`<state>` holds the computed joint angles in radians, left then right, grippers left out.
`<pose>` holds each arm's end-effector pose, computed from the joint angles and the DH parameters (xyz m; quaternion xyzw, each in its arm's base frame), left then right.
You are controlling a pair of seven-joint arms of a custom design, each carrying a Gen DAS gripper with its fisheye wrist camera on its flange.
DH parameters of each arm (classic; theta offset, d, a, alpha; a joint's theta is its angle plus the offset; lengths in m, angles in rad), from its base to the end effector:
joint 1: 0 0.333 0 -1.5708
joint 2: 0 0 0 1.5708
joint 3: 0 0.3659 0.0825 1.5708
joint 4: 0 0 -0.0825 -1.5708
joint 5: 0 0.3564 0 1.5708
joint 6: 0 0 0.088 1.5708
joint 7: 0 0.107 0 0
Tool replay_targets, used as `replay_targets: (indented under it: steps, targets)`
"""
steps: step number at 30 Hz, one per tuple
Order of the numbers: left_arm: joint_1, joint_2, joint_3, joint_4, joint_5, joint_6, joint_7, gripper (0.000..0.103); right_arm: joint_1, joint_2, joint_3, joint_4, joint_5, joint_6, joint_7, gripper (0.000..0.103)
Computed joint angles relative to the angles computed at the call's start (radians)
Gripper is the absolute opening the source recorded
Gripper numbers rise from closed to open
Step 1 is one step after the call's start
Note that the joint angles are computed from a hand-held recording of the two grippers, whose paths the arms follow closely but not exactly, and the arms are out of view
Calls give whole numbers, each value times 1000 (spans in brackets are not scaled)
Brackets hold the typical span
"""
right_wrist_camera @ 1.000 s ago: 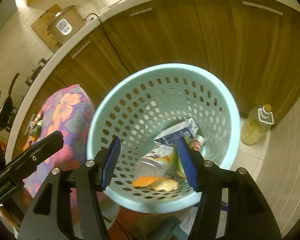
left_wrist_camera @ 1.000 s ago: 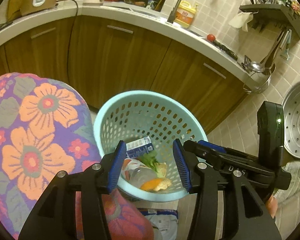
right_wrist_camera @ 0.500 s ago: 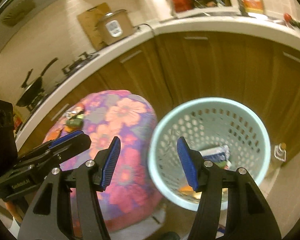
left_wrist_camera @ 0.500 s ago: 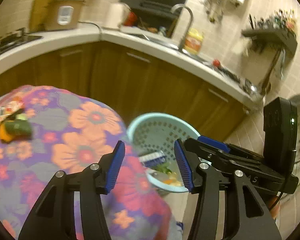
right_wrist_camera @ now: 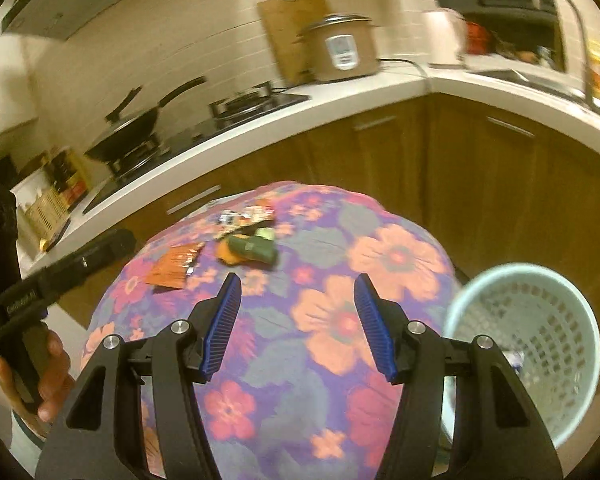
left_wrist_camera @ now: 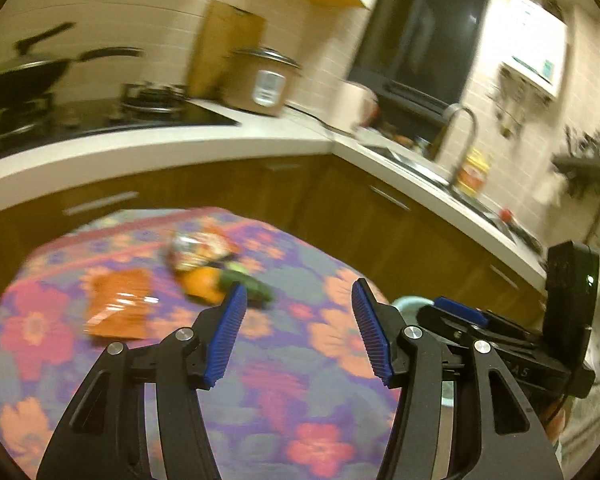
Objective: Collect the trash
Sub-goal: 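Grasp the orange snack bag with the left gripper while the right gripper grasps the cucumber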
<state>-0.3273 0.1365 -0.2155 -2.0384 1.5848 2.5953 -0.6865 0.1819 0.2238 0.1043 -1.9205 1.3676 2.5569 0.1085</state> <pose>0.4927 -0.3140 0.4739 -0.7291 0.4630 -0.4029 0.3027 0.6029 0.1577 0.4754 -0.7895 0.3782 -0.0619 0.4794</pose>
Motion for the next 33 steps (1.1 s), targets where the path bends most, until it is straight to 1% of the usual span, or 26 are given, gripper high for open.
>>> replay_targets:
  steps: [2, 4, 7, 10, 14, 16, 20, 22, 24, 27, 29, 33]
  targets:
    - [11, -40, 7, -49, -10, -19, -23, 54, 19, 11, 14, 17, 1, 15, -16, 55]
    - [26, -72, 9, -90, -28, -43, -41, 54, 45, 33, 25, 44, -41, 31, 0, 55]
    - [50, -118, 8, -159, -52, -110, -89, 56, 74, 67, 44, 84, -87, 60, -1, 55]
    - [82, -128, 13, -188, -77, -114, -97, 57, 103, 120, 57, 133, -166, 91, 32, 55]
    - [118, -95, 26, -187, -100, -89, -65, 57, 124, 195, 80, 191, -243, 142, 50, 55]
    - [137, -66, 39, -177, -105, -51, -64, 57, 137, 243, 81, 235, -302, 154, 99, 55]
    - [165, -13, 61, -158, -101, 20, -88, 57, 143, 319, 92, 314, -399, 151, 181, 55]
    - [174, 12, 71, -153, -111, 43, -117, 57, 144, 342, 102, 338, -429, 160, 199, 55]
    - [182, 41, 82, -143, -88, 88, -165, 57, 148, 362, 106, 360, -461, 160, 231, 55]
    - [173, 71, 84, -122, -90, 90, -164, 57, 149, 387, 106, 385, -506, 147, 276, 55]
    - [167, 89, 85, -106, -114, 84, -129, 57, 149, 396, 107, 397, -531, 141, 301, 55]
    - [162, 121, 95, -83, -160, 103, -91, 57, 179, 419, 72, 430, -625, 112, 397, 53]
